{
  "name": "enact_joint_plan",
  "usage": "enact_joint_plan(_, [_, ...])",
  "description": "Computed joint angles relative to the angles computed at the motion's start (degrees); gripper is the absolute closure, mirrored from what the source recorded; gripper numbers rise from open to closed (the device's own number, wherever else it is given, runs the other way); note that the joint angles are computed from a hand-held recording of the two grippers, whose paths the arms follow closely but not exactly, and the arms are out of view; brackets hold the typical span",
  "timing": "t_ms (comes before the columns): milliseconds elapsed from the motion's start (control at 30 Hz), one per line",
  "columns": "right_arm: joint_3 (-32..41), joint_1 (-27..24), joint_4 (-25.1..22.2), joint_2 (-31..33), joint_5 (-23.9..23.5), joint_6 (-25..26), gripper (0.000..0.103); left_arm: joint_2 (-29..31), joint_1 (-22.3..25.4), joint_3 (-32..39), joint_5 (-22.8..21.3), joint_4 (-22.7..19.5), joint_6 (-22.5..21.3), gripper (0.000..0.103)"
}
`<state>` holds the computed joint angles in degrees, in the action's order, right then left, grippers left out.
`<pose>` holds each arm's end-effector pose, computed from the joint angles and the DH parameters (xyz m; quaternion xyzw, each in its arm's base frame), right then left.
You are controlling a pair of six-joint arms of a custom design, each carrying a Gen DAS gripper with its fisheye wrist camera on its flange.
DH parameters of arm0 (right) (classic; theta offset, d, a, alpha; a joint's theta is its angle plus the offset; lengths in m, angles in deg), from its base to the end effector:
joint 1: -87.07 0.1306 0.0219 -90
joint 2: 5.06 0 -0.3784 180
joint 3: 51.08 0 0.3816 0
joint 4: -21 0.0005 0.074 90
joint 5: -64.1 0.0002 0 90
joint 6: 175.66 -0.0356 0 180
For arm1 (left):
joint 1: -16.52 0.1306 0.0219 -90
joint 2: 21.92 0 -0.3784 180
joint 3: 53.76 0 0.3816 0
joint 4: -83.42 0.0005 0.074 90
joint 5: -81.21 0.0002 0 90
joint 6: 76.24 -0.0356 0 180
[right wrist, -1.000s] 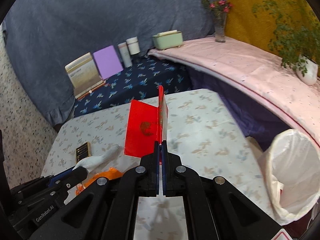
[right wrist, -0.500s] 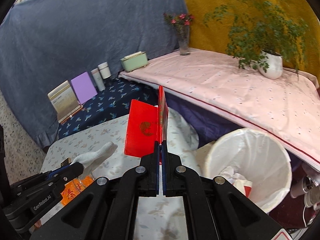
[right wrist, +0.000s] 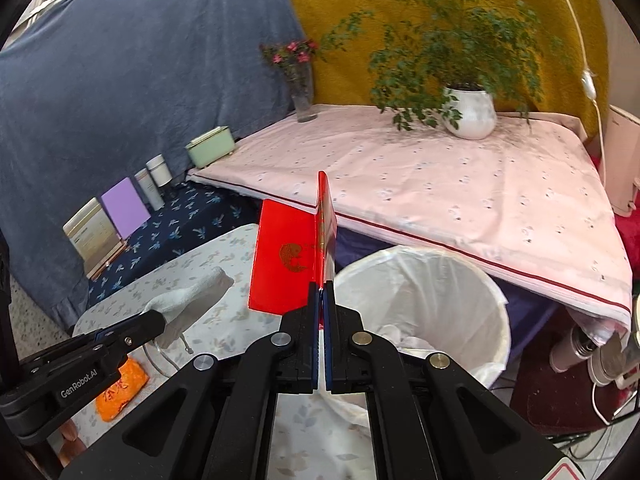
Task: Collect trash
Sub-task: 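Carry the grey pouch and red envelope with both tools to the wastebasket, then open both tools to drop the pouch and envelope into the wastebasket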
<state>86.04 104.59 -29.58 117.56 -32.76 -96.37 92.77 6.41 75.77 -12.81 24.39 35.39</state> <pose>0.6507 0.2094 0.4803 -0.0799 0.8865 0.1621 0.4259 0.6178 -0.1081 0.4957 -0.1060 0.9146 -0.0753 0.3830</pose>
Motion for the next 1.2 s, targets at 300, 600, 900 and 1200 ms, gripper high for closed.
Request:
enact_joint_plan(300, [-2.69, -2.98, 0.48, -1.11, -0.11, -1.04, 0.101, 5.08, -2.79, 6.77, 0.23, -2.68, -1.03, 0.091])
enact_joint_plan(600, [-3.90, -4.80, 0.64, -1.07, -0.53, -1.66, 0.101, 9.96, -4.32, 13.69, 1.20, -5.52, -1.53, 0.090])
enact_joint_plan(900, [-3.73, -5.37, 0.49, -0.34, -0.59, -1.97, 0.101, 13.32, -4.78, 18.00, 1.63, -7.50, -1.41, 0.090])
enact_joint_plan(1200, [-4.55, -5.37, 1.44, -0.58, 0.95, -2.46, 0.076, 12.02, -4.81, 14.71, -0.73, -4.37, -0.71, 0.063])
